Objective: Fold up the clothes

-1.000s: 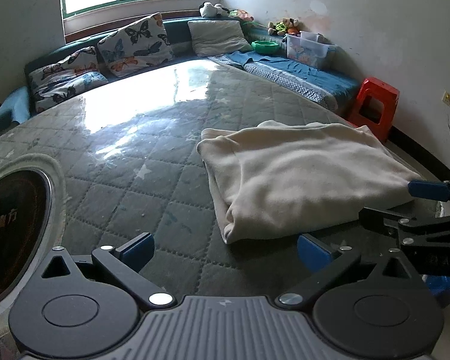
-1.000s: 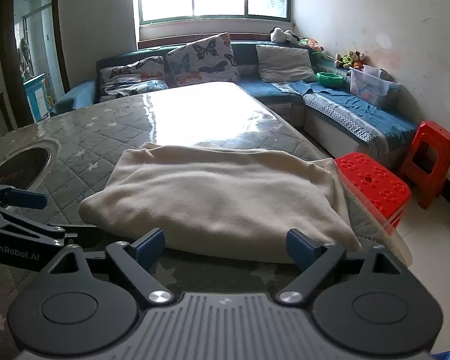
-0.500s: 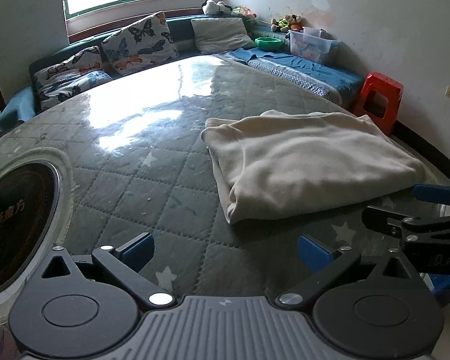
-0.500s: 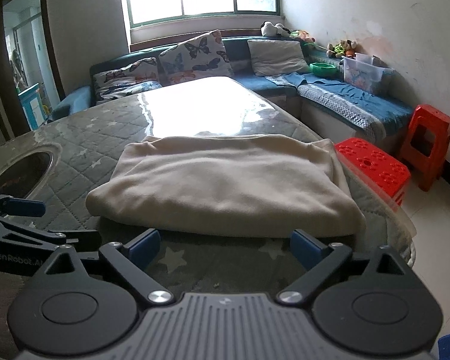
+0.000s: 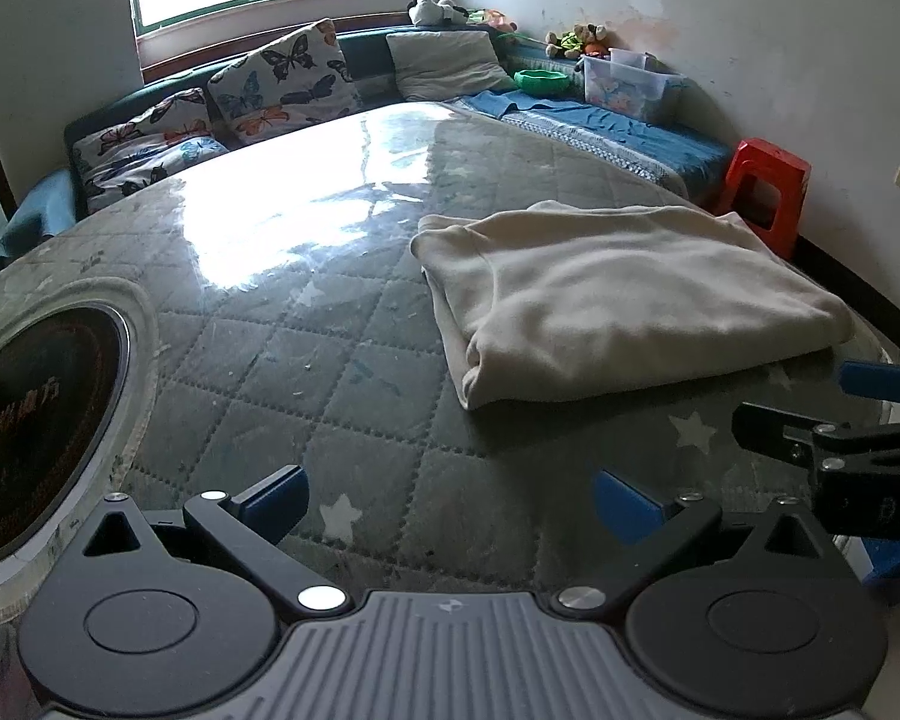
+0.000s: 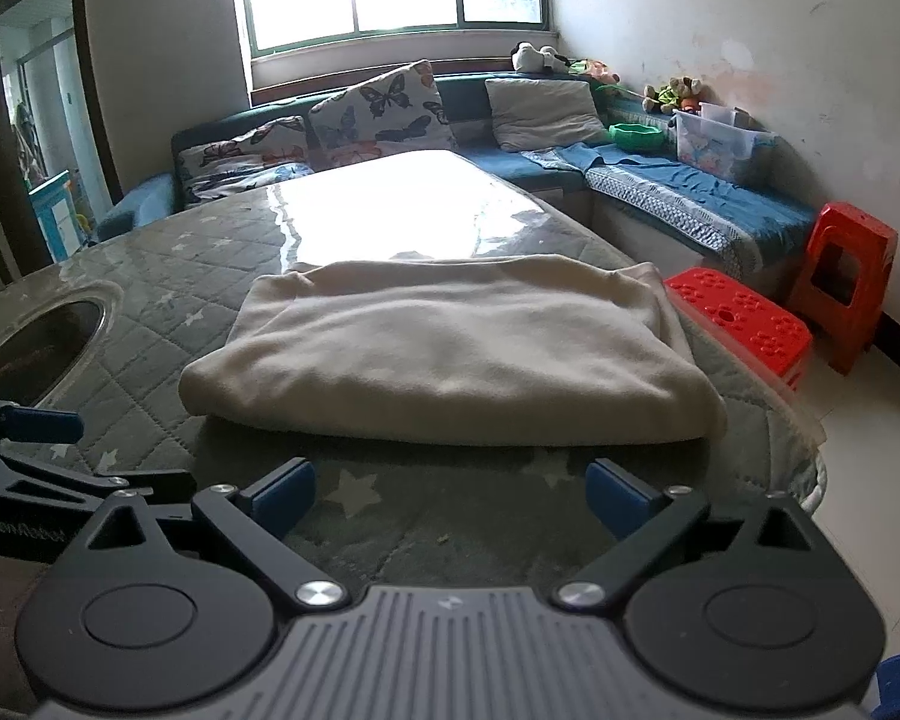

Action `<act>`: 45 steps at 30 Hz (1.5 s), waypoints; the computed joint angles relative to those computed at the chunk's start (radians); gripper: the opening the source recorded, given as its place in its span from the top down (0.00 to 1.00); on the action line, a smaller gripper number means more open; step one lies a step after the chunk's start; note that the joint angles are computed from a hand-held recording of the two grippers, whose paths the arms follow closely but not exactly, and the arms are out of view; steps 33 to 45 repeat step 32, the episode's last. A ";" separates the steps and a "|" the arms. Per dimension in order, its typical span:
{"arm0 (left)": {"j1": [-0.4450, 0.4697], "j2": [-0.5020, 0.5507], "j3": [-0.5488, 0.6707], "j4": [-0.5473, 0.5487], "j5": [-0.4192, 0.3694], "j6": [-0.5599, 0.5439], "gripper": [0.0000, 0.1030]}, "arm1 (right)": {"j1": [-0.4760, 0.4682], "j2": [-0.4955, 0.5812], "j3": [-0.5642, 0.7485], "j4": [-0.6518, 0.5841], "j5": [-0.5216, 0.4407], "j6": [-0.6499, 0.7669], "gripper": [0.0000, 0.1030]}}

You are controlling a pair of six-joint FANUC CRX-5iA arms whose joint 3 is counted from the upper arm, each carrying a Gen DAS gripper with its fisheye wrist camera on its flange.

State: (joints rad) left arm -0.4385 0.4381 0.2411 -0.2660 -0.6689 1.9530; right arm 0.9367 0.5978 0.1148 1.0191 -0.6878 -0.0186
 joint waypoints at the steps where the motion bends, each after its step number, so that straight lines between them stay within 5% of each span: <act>1: -0.001 -0.001 -0.001 -0.003 -0.001 0.003 0.00 | 0.001 -0.001 -0.001 0.001 0.000 -0.003 0.03; 45: -0.020 -0.022 -0.015 -0.062 -0.013 0.054 0.00 | 0.018 -0.011 -0.021 0.019 -0.012 -0.029 0.00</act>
